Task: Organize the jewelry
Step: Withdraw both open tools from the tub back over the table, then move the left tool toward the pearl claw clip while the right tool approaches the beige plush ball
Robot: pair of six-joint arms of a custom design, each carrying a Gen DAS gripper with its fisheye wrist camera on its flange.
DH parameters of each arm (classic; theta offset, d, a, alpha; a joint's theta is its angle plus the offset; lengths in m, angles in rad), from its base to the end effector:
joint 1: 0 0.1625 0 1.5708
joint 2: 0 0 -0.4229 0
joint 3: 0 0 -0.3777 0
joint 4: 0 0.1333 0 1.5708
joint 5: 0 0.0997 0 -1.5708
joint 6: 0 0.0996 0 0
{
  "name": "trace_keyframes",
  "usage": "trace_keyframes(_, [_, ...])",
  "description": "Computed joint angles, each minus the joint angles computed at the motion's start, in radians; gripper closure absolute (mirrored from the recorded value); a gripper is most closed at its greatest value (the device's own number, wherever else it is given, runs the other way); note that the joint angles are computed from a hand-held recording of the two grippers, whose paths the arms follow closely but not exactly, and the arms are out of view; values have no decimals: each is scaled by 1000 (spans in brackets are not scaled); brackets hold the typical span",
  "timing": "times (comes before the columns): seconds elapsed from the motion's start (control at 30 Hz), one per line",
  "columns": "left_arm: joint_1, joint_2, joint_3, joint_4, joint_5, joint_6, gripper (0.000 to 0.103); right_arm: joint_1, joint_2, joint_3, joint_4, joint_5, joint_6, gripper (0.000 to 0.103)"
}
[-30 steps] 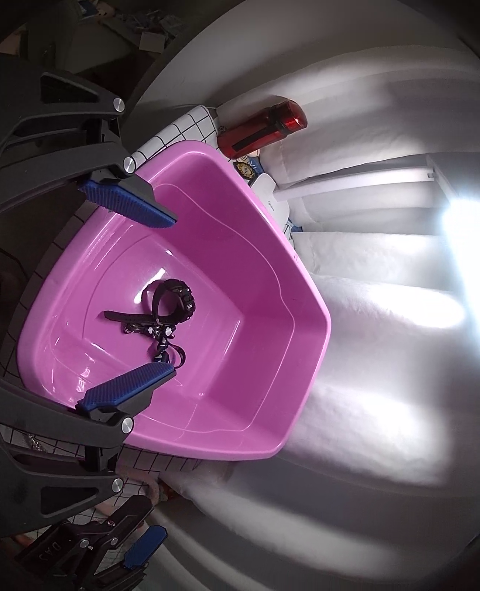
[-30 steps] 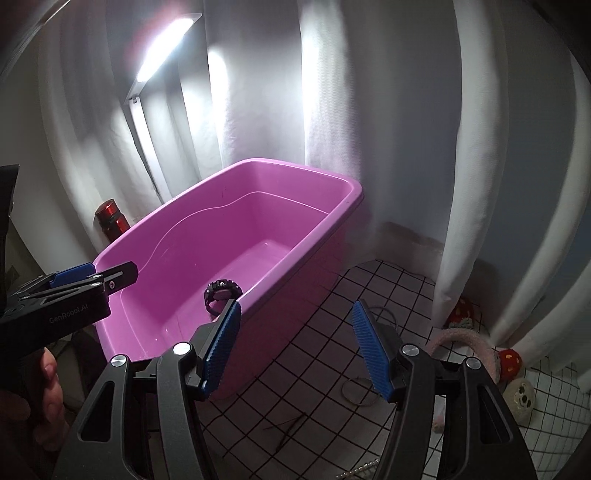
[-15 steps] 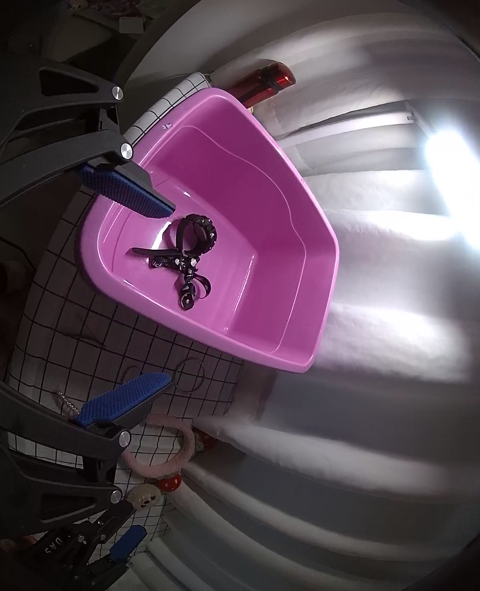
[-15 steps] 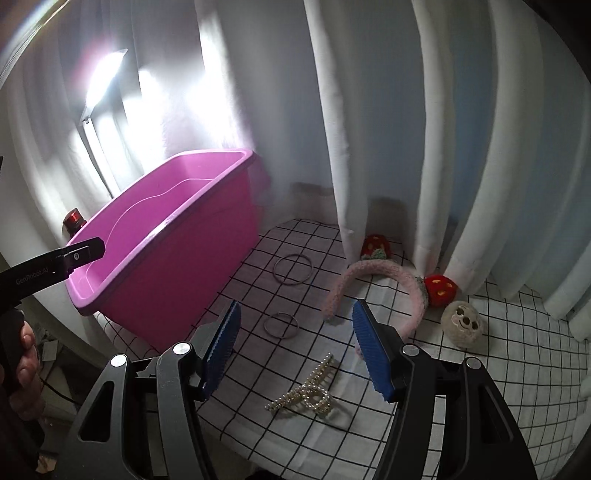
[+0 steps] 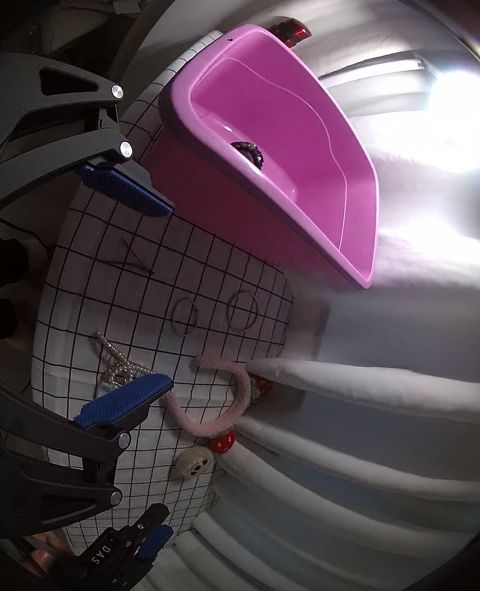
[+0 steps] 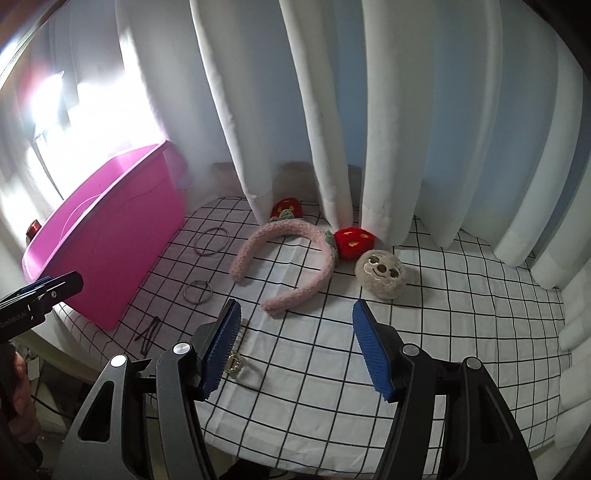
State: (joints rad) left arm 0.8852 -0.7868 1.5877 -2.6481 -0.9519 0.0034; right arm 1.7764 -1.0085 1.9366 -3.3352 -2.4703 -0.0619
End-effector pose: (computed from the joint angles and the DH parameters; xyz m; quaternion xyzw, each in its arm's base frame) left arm -0.2824 -0.6470 0.1399 0.2791 0.9022 -0.2246 0.2404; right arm 0.1694 -0.5415 0.2504 -0.0652 -0.8392 0.3933 0.3700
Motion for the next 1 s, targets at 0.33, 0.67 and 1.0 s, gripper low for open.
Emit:
trace_keyframes(0.33, [-7,38,61,-38,37,-64,17,-92,-59,78,-32,63,-37,42])
trace_keyframes(0.67, [-7,133,86,-73,39,-85,17,-202,-80,122,-44,166,-51,42])
trace_keyframes(1.0, [-4,222,71,-135,53,-81,17,-283,-81,127,-68,237,-83,42])
